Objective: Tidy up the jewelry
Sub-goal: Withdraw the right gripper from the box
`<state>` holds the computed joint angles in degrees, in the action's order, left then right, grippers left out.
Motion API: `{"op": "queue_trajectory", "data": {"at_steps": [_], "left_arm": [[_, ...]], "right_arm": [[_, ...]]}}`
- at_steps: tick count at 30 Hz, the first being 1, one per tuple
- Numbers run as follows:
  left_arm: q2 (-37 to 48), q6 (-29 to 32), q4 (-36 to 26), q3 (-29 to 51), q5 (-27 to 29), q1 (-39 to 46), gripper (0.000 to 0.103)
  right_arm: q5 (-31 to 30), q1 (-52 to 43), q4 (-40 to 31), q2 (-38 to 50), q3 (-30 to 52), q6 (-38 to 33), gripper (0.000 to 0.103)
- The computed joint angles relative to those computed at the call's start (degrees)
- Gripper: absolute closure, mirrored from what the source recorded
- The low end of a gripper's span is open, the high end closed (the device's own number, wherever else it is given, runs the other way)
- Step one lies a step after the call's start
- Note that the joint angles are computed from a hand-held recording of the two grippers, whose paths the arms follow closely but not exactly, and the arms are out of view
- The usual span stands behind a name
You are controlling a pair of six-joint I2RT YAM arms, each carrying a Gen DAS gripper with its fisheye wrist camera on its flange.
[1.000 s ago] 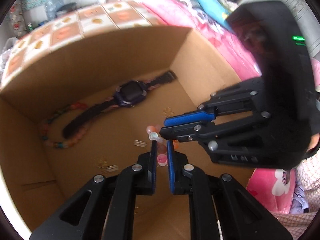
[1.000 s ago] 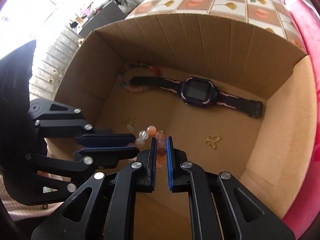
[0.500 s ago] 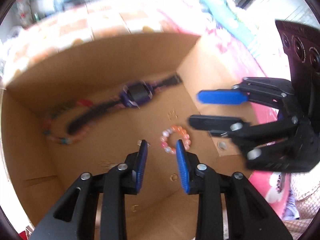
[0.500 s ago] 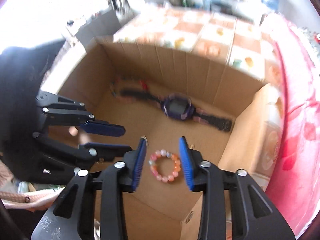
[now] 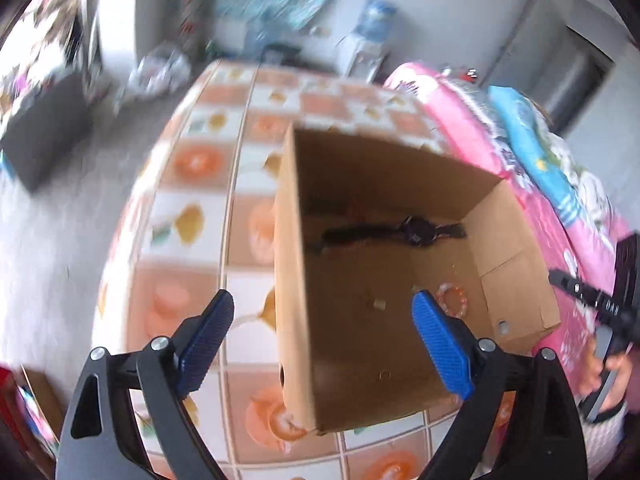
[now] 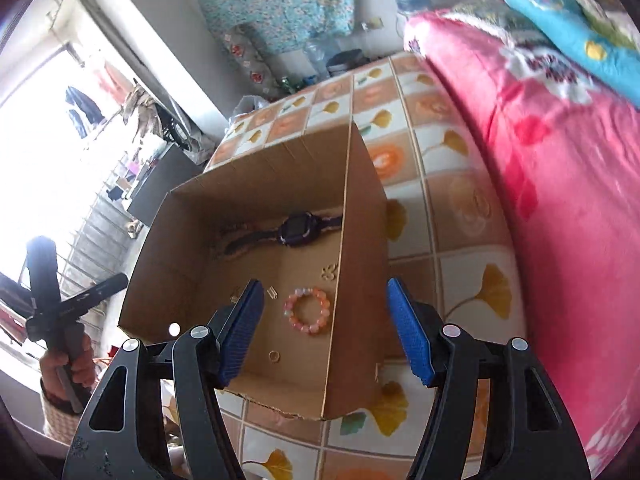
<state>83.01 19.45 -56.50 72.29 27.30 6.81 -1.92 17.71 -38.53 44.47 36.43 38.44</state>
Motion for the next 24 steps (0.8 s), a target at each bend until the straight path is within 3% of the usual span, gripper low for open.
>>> {"op": "queue_trajectory", "data": {"at_steps": [6, 8, 12, 16, 24], "left_arm": [[3.79, -1.70, -0.70, -2.63, 4.18, 0.33, 0.014], [4.36, -2.01, -1.63, -3.31, 5.70, -0.64, 0.014], [0.15, -5.14, 2.84, -7.62, 2.06, -4.21, 0.013], [-2.60, -4.40, 4.62, -10.41, 0.18, -4.73, 0.013], [-6.01, 0.92, -3.05, -11.96, 3.92, 0.89, 0.013]], "right_arm": [[-2.49, 2.96, 6.95, 3.48, -4.68, 7.66, 0.039], [-0.82, 4.94, 6.27, 3.20, -4.12, 9.43, 0.039], [1.51, 6.41, 4.92, 4.86, -2.38, 10.21, 0.039], [4.29, 8.92, 4.08, 4.18, -2.44, 11.69, 0.039], [8.04, 15.95, -0.34, -1.04, -3.70, 17.92, 0.040]]}}
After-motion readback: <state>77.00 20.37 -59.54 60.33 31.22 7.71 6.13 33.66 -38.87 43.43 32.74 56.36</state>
